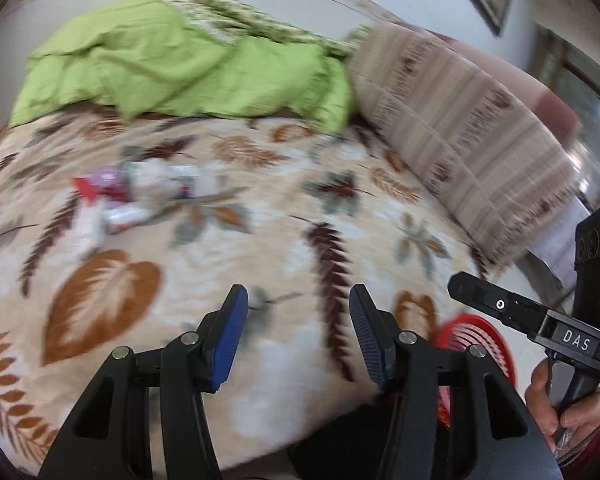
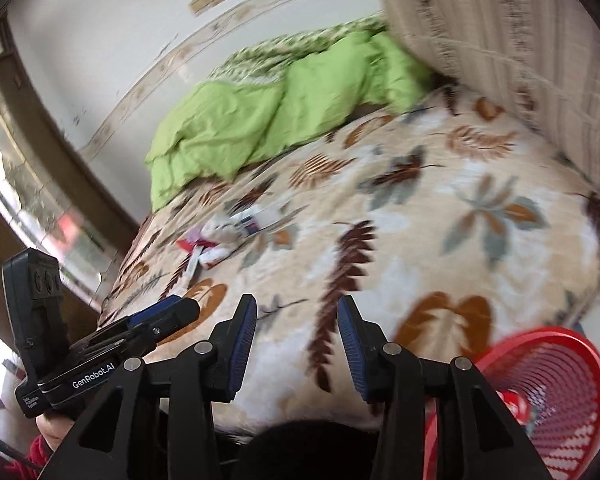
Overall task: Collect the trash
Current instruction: 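Move both tools back to the remaining trash on the bed, then grasp the white medicine box with left tool while right tool grasps white glove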
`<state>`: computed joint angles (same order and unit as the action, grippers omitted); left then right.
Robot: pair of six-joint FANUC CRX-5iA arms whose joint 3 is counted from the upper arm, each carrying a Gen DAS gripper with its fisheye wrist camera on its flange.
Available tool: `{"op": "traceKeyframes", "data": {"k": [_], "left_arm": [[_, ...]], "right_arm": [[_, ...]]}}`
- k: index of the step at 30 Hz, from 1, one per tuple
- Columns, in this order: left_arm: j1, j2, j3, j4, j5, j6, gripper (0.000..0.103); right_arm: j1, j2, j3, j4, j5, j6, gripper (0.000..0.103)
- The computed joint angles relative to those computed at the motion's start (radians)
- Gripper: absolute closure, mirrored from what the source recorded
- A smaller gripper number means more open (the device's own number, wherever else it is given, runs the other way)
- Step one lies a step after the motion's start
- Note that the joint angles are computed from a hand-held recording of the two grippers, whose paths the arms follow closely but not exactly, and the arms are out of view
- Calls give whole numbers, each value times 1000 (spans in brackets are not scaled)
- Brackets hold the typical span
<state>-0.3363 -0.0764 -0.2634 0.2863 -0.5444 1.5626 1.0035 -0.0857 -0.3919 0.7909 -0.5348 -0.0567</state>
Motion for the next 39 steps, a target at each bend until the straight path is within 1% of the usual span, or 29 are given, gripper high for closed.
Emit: {"op": "traceKeyframes", "data": {"k": [2, 3, 5, 6, 8, 10, 11, 12, 13, 14, 15, 16, 17, 18, 19, 20, 21, 22, 24, 27, 28, 30, 31, 32, 33, 34, 35, 37, 39], "left_arm": [[34, -13, -9, -32, 4, 45, 47], [59, -19, -13, -55, 6, 80, 46], [101, -25, -13, -99, 10, 141, 44], [116, -25, -5, -136, 9, 185, 40], [155, -1, 46, -236, -33, 293, 36], [199, 31, 74, -241, -48, 299, 36], [217, 52, 105, -279, -69, 348, 36], [236, 64, 111, -272, -65, 351, 36], [260, 80, 108, -232, -51, 322, 36], [276, 93, 108, -216, -49, 318, 36], [291, 96, 90, -181, -28, 299, 36], [312, 93, 40, -94, 23, 232, 35], [327, 96, 0, -13, 56, 168, 35], [333, 106, -9, 16, 58, 149, 35], [342, 116, -19, 59, 56, 116, 35], [355, 125, -44, 154, 65, 36, 35], [362, 130, -62, 224, 75, -24, 35], [366, 134, -69, 256, 82, -49, 35], [370, 138, -73, 266, 98, -58, 33], [372, 156, -64, 288, 86, -87, 33], [374, 160, -60, 291, 82, -94, 33], [368, 170, -51, 295, 81, -103, 33], [367, 173, -47, 292, 82, -103, 32], [364, 177, -35, 261, 79, -81, 30], [362, 180, -24, 236, 77, -60, 28], [360, 185, -11, 206, 71, -33, 28], [357, 192, 1, 184, 62, -14, 27], [353, 202, 20, 158, 50, 8, 27], [346, 219, 55, 98, 29, 57, 27]], "right_arm": [[-7, 47, 53, -61, 18, 66, 58], [-12, 82, 94, -112, 31, 124, 57], [-15, 125, 149, -168, 33, 195, 57], [-17, 152, 186, -202, 28, 240, 57], [-23, 204, 259, -265, 23, 325, 50], [-35, 271, 355, -323, 12, 410, 47], [-42, 305, 407, -358, 1, 453, 46], [-51, 337, 459, -407, -6, 504, 46], [-61, 370, 515, -463, -16, 565, 43], [-70, 409, 578, -512, -34, 622, 41], [-79, 469, 663, -536, -70, 656, 41], [-86, 508, 721, -558, -95, 681, 41], [-97, 552, 792, -604, -125, 730, 40], [-111, 615, 889, -648, -167, 778, 40], [-117, 658, 948, -649, -190, 787, 40], [-123, 721, 1038, -647, -232, 806, 40], [-129, 781, 1130, -654, -283, 831, 40], [-133, 830, 1202, -651, -320, 838, 40], [-143, 923, 1335, -653, -371, 847, 40], [-158, 1075, 1592, -703, -513, 884, 40], [-159, 1103, 1641, -721, -541, 891, 40], [-157, 1120, 1659, -741, -561, 903, 41], [-154, 1099, 1616, -746, -542, 899, 54], [-154, 1076, 1571, -755, -518, 894, 62], [-155, 1049, 1524, -778, -499, 893, 65], [-154, 1003, 1444, -794, -458, 886, 71], [-151, 947, 1345, -801, -399, 877, 75], [-141, 860, 1191, -779, -309, 836, 77], [-132, 770, 1040, -757, -218, 778, 77]]}}
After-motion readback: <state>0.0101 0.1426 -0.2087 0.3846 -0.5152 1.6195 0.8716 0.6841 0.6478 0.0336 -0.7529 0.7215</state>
